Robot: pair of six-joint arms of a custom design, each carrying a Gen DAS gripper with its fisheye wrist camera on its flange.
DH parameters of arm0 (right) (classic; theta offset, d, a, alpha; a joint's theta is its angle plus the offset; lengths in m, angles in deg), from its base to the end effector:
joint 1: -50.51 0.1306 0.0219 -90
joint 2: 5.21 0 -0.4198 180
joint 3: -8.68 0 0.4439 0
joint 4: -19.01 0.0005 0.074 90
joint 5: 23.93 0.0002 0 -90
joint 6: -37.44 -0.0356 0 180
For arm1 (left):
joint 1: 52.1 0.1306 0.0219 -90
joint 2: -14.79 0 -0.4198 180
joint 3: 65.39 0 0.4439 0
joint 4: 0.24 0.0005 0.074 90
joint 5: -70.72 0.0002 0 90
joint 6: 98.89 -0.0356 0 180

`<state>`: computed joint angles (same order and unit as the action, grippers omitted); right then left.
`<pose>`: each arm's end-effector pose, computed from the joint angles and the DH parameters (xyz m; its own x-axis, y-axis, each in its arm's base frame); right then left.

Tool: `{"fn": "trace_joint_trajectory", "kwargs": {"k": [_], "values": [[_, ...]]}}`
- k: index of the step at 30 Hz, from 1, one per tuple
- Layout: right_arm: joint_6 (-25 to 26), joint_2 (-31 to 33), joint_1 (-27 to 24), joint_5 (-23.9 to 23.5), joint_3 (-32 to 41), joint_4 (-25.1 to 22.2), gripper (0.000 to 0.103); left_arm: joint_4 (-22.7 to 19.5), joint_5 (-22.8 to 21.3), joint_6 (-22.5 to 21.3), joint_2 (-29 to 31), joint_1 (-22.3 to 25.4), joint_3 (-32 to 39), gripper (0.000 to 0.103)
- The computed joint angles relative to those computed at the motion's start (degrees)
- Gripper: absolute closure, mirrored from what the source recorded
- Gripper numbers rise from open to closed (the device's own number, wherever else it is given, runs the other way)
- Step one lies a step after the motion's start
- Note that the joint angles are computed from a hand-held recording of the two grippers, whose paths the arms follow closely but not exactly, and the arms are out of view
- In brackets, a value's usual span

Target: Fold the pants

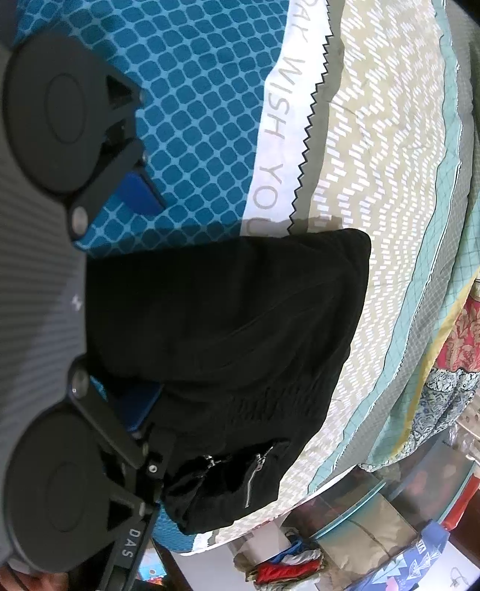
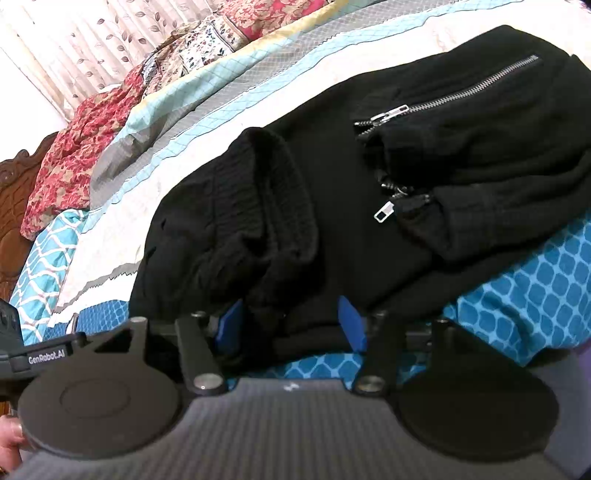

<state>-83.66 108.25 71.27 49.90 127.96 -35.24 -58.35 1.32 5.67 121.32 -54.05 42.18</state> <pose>0.6533 0.2577 0.4796 -0.8641 0.2030 -0.4605 -0.0781 0.8499 0.5211 0.6425 -0.0349 0.4509 -0.8680 -0.2059 -0.4519 0.0050 0.9064 -0.4225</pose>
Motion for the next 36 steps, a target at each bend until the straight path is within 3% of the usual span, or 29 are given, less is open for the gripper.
{"fn": "trace_joint_trajectory", "kwargs": {"k": [11,17,20,26,30,36], "values": [[0.18,0.14,-0.12,-0.24,0.22,-0.12,0.041,0.15,-0.88,1.38,-0.55,0.14,-0.78,0.0],[0.4,0.11,-0.23,-0.41,0.16,-0.11,0.04,-1.83,-4.78,2.1,-0.59,-0.99,0.35,0.0],[0.5,0.17,-0.32,-0.63,0.21,-0.12,0.04,-0.76,-6.65,1.75,-2.01,-1.35,-0.17,0.0],[0.49,0.06,-0.4,-0.72,0.05,-0.12,0.04,7.31,-15.37,-2.61,-7.35,-1.77,-3.84,0.0],[0.99,0.08,-0.17,-0.41,0.1,-0.11,0.036,12.97,-28.63,-10.65,-9.41,-4.05,-5.79,0.0],[1.72,0.07,0.27,0.58,0.25,-0.36,0.035,9.94,-35.98,-15.66,-7.62,-5.95,-3.16,0.0]]}}
